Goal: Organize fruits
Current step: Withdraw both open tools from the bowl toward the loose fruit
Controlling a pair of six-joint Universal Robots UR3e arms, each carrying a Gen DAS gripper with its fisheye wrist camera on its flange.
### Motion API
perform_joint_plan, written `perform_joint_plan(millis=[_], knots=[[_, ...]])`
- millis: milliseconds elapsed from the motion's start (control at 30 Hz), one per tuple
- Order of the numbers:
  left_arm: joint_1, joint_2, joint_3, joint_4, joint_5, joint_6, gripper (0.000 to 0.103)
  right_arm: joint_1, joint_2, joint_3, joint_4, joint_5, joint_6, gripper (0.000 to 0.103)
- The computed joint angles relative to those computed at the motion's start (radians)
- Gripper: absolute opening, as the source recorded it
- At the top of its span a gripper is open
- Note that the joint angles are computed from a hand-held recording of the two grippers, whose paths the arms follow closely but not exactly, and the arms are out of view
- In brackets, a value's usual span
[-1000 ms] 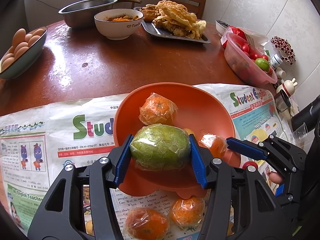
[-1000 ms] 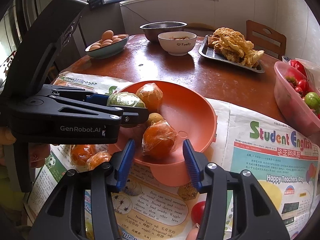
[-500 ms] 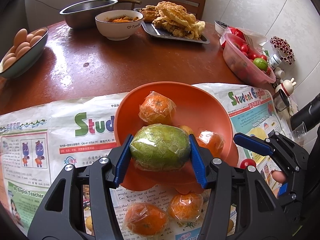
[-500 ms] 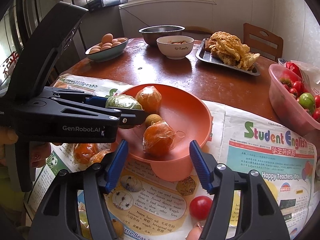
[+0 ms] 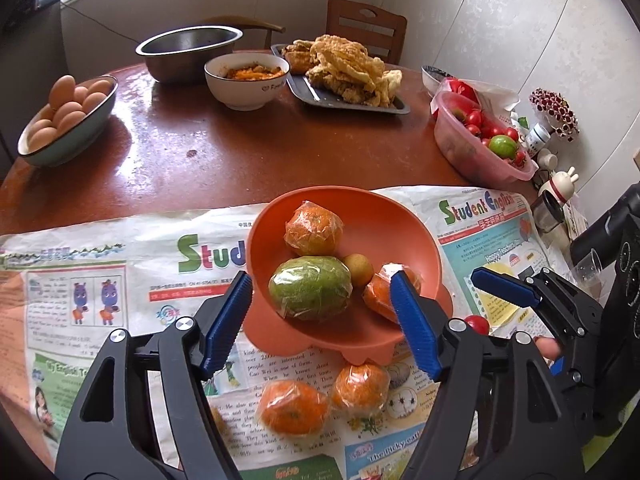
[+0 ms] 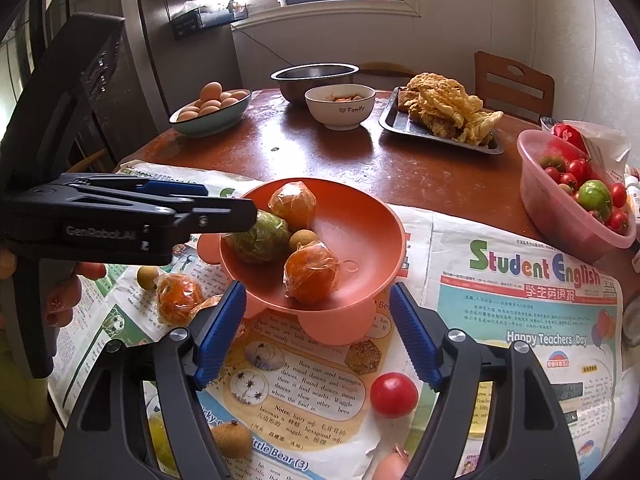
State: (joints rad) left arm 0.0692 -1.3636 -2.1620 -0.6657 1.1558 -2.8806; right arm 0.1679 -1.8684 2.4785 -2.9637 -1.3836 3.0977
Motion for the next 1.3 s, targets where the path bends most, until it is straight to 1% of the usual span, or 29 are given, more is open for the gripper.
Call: perform_joint_plan(millis=[67, 333, 600, 733, 1000, 1300], knots=[[0.015, 0.032, -0.016, -0.01, -0.002, 0.004, 0.07, -0.002, -0.014, 0.004, 0.005, -0.001, 0.002, 0.076], [0.067, 0.167, -0.076, -0.064, -0.013, 0.034, 0.078, -0.012, -0.109, 0.027, 0.054, -0.001, 0.006, 0.083], [0.153, 0.32, -0.118, -0.15, -0.043, 0.072, 0.093, -0.018, -0.207, 0.035, 0.118, 0.007, 0.012, 0.09], [0.216, 0.402, -0.137, -0.219, -0.068, 0.108, 0.093, -0.015, -0.273, 0.043, 0.162, 0.018, 0.014, 0.092], [0.325, 0.523, -0.178, -0.344, -0.101, 0.185, 0.093, 0.028, -0.325, 0.054, 0.191, -0.002, 0.034, 0.093], [0.481, 0.704, -0.194, -0.576, -0.163, 0.324, 0.093, 0.071, -0.386, 0.084, 0.228, -0.02, 0.056, 0.094]])
